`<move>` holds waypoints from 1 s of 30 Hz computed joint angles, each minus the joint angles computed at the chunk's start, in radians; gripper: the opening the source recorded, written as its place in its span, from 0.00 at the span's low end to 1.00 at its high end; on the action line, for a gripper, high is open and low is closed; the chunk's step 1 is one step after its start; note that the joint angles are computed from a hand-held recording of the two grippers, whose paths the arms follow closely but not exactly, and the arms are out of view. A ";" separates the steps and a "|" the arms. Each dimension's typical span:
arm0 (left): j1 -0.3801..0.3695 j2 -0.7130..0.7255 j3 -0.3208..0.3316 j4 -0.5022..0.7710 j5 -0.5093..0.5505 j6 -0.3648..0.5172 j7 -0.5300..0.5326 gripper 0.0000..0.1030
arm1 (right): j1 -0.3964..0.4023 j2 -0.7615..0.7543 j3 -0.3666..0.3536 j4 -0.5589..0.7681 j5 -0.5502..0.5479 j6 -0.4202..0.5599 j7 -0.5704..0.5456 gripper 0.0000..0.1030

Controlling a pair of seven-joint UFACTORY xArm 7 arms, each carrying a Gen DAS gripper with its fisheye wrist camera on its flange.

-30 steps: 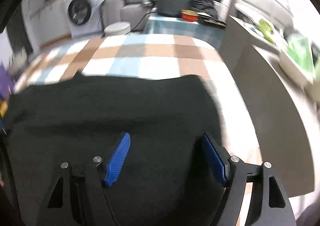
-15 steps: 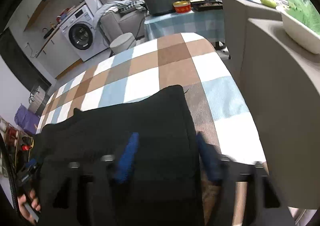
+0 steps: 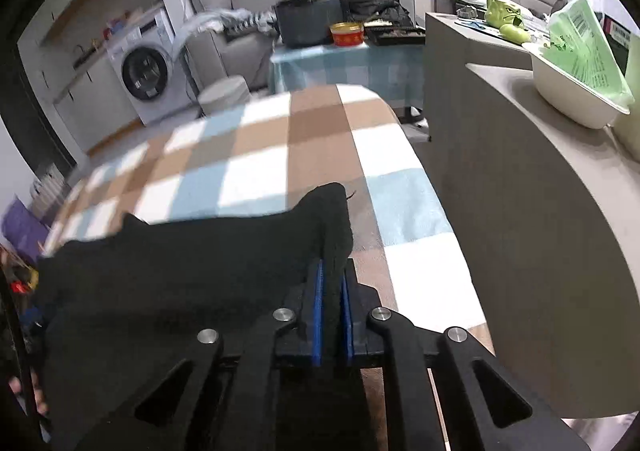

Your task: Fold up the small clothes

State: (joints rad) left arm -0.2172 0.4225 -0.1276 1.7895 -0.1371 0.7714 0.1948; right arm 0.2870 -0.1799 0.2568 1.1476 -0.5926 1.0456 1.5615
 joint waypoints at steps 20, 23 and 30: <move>0.076 -0.490 0.034 -0.512 -0.308 0.007 0.396 0.99 | 0.136 0.043 0.161 0.145 0.012 0.114 0.028 0.54; 0.041 -0.571 0.050 -0.607 -0.328 -0.003 0.472 0.99 | 0.193 0.122 0.162 0.229 -0.039 0.155 0.000 0.60; 0.016 -0.642 0.057 -0.731 -0.179 -0.031 0.436 1.00 | 0.320 0.234 0.122 0.334 0.015 0.325 -0.134 0.64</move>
State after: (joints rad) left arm -0.2014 -0.2191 -0.0710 1.0582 -0.3162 0.7401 0.6307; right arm 0.6070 0.0539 0.3784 1.4815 -0.5772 1.3705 1.4272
